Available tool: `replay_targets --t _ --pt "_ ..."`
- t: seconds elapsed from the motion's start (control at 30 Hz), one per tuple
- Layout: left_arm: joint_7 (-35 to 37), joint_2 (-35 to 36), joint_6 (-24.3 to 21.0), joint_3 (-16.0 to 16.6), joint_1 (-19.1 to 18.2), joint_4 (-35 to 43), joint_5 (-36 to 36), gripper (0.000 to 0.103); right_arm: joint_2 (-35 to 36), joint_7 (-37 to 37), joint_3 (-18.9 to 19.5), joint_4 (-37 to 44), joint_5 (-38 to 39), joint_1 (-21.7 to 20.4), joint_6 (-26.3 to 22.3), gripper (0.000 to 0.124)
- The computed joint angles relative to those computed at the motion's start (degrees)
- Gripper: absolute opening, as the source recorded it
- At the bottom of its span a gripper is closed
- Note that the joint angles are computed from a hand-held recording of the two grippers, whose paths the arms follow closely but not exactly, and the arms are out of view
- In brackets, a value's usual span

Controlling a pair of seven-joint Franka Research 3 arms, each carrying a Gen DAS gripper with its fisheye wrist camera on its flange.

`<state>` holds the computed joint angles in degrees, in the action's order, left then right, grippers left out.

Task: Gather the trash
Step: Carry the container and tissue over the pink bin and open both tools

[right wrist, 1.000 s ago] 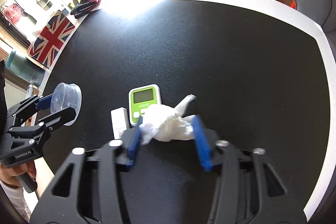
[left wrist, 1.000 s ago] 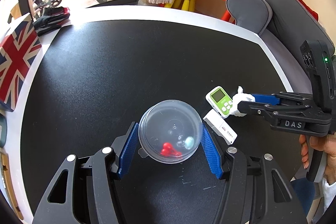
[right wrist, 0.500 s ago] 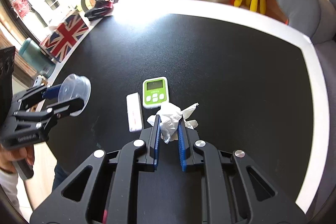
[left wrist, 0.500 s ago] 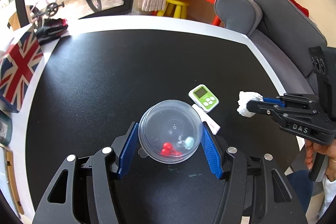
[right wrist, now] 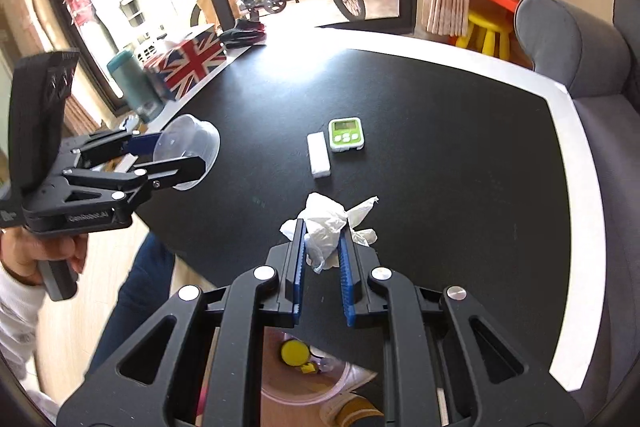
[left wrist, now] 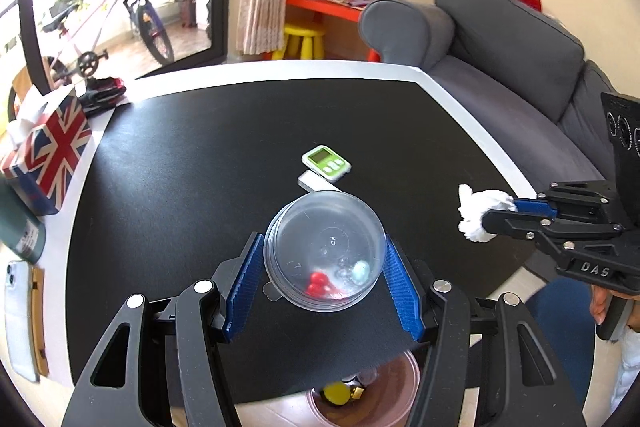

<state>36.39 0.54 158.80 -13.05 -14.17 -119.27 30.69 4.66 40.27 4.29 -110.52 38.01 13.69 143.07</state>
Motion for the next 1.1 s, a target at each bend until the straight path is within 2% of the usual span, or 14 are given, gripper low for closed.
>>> replay_targets --t 0.23,0.43,0.73,0.93,1.07,1.1 --pt "-5.4 -4.5 4.5 -1.9 -0.8 -6.5 3.5 0.058 -7.6 -6.4 -1.0 -10.0 6.2 0.4 0.1 0.015" --pt "-8.1 -5.8 6.0 -3.5 -1.9 -10.8 3.7 0.058 -12.6 -8.4 -2.5 -17.6 6.7 1.1 -0.5 0.015" --pt "-10.4 -3.8 8.7 -3.9 -3.9 -15.1 0.9 0.058 -12.1 -7.6 -3.1 -22.2 5.4 1.3 -2.6 0.015" --pt "-7.2 -3.4 9.7 -3.5 -4.8 -16.5 -3.7 0.058 -10.7 -7.2 -2.8 -22.2 5.3 1.2 -4.6 0.015" --pt "-7.0 -3.7 9.8 -3.5 -4.8 -16.7 -3.8 0.058 -10.5 -7.0 -2.6 -22.2 4.9 1.1 -5.0 0.023" --pt "-7.2 -3.7 9.8 -3.6 -4.7 -16.8 -3.7 0.058 -10.6 -6.9 -2.6 -22.3 4.9 1.1 -4.7 0.041"
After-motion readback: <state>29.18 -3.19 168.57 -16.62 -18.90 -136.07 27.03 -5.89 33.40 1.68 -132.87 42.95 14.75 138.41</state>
